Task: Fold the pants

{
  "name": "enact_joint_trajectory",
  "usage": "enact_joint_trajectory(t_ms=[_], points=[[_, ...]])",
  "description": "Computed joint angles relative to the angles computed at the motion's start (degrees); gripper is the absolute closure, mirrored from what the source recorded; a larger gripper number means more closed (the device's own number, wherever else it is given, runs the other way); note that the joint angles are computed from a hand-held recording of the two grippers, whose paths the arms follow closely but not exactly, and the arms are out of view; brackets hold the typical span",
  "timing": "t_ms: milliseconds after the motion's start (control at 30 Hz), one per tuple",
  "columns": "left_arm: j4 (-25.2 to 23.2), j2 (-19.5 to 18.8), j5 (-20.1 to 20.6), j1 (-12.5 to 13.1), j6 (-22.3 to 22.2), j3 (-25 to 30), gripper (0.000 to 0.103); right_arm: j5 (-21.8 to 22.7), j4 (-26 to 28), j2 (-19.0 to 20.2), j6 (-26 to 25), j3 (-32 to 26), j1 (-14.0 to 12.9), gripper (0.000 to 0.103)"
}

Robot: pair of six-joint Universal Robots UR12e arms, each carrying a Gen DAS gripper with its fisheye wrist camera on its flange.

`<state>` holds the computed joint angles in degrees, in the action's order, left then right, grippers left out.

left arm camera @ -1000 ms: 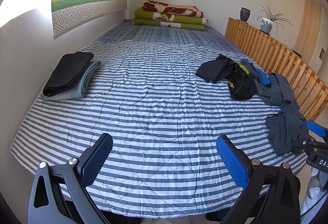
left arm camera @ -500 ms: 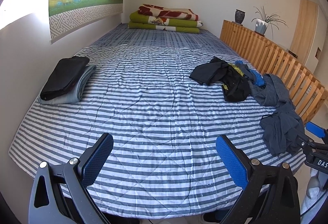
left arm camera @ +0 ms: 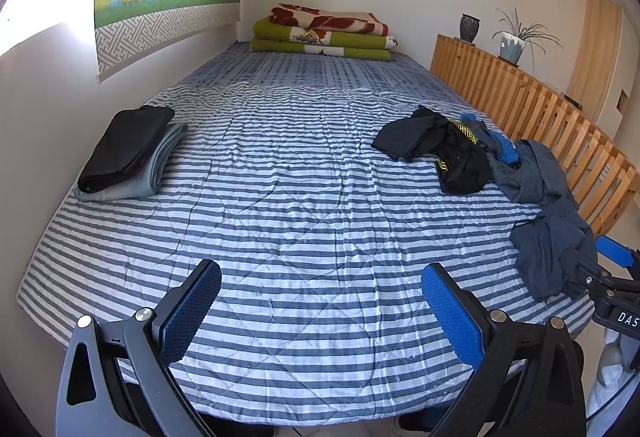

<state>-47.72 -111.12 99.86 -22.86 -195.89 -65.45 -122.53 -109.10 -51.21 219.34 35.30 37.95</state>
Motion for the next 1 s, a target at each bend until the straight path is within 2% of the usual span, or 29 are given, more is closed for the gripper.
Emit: enact_joint_trajectory(t_ms=[467, 700, 933, 1000], points=[[-0.53, -0.5, -0.42, 0.43, 0.21, 0.59, 0.001, 0.22, 0.36, 0.29, 0.04, -0.23, -0.1, 0.002], [-1.13, -1.27, -0.19, 0.3, 0.4, 1.51, 0.001, -0.43, -0.08, -1.4, 1.77, 2.96, -1.14, 0.002], [-2.47, -3.02, -0.94, 0.01, 1.5, 3.72, 0.001, -1.45, 1.04, -3.94, 5.0, 7.47, -3.07, 0.002], [-2.81, -3.62, -1.22, -0.14, 1.79, 4.41, 0.001, -0.47, 0.36, -5.11, 5.55, 9.59, -4.05, 0.002]])
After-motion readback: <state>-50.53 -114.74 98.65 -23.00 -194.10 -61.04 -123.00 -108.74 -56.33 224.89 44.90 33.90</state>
